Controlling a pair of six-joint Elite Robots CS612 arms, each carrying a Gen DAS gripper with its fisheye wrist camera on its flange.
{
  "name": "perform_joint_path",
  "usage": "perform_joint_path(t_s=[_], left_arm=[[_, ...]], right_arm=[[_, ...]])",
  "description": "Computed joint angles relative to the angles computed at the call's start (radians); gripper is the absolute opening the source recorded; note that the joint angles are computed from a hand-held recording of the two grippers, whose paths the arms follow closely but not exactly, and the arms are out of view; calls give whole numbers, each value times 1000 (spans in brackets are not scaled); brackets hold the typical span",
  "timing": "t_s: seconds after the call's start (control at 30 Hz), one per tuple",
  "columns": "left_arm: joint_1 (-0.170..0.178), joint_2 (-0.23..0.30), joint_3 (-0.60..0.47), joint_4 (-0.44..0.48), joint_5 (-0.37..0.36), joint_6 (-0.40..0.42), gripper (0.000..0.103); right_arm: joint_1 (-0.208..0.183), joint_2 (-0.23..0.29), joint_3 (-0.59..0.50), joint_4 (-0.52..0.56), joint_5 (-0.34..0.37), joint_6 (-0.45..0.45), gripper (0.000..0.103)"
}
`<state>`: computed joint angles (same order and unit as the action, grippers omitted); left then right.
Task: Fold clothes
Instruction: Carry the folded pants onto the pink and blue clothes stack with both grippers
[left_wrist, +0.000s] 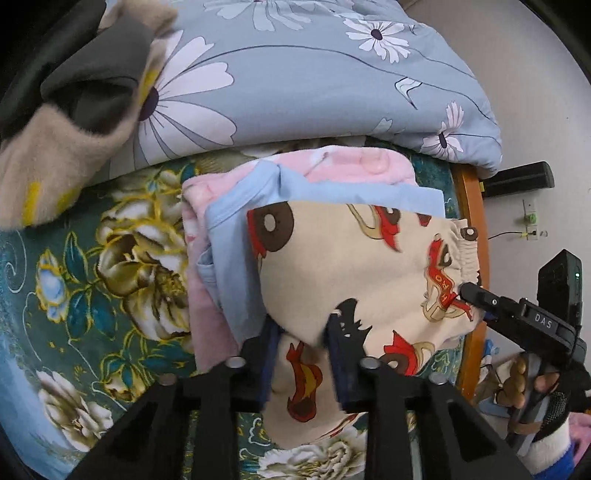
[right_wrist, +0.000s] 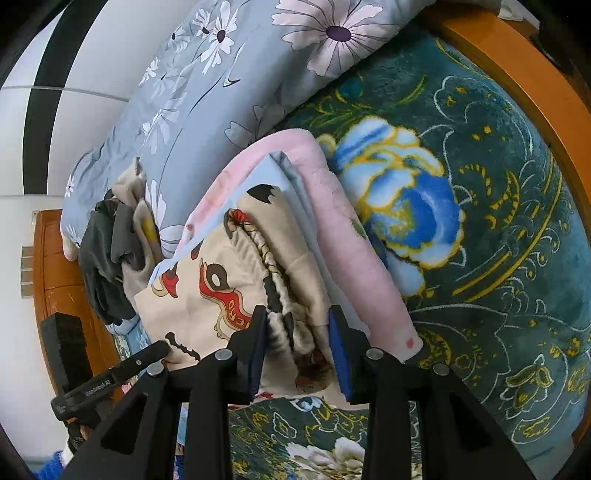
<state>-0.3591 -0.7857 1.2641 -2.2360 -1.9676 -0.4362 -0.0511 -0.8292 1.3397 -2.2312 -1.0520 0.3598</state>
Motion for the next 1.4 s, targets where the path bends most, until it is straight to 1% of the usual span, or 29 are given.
perform_joint_path(t_s=[0.07,0.1,0.17,0.27,0.37,0.47,0.5,0.53,0.63,0.7,0.77,0.83,0.87,0.9,0.97,1.0,1.07,1.17,1.27,1.33,1.4], left_arm=[[-2,-8,10,-19,0,-1,14],[-3,-12,13,-25,-2,1,13],[0,-21,16,-31,-23,4,12],[8,-39,20,-55,-55,5,12],[14,-44,11,-75,-54,4,12],[18,-21,-16,-53,-22,12,12],[20,-11,-27,-44,-15,15,12],[21,4,-43,-13,-7,17,12],[22,21,-53,5,12,21,12],[23,23,-55,20,4,24,16],[25,15,-47,9,-9,29,17],[24,1,-37,10,-4,41,24],[22,-4,-37,15,8,45,32],[19,-14,-27,3,25,49,37],[10,-37,-4,-35,79,71,39],[4,-42,-2,-36,99,91,40],[-8,-50,2,-38,137,132,40],[-25,-48,-1,-23,149,198,41],[-47,-49,3,-7,164,251,41],[-57,-52,13,-13,180,274,41],[-62,-55,23,-18,210,286,41]], right_arm=[[1,-1,2,-4,1,1,33],[1,-2,3,-8,3,-2,32],[0,-7,10,-24,19,2,31],[-7,-20,23,-63,65,17,30],[-10,-26,23,-90,93,14,30],[-9,-20,7,-112,106,15,30],[-7,-12,-6,-105,98,13,30],[-4,-1,-22,-90,85,8,30],[4,36,-64,-36,58,4,30],[9,55,-86,3,32,-1,31],[12,60,-92,21,18,-9,32],[9,52,-83,6,28,-11,35],[6,48,-76,-2,36,-10,36],[3,42,-69,-9,39,-8,37],[0,25,-53,-27,14,-6,39],[-1,18,-46,-35,2,-7,39],[-1,0,-32,-65,-37,-3,39],[6,-17,-22,-105,-68,-7,39],[27,-14,-33,-113,-35,-50,39],[43,-5,-45,-94,-1,-105,39],[51,-3,-41,-99,-20,-110,39]])
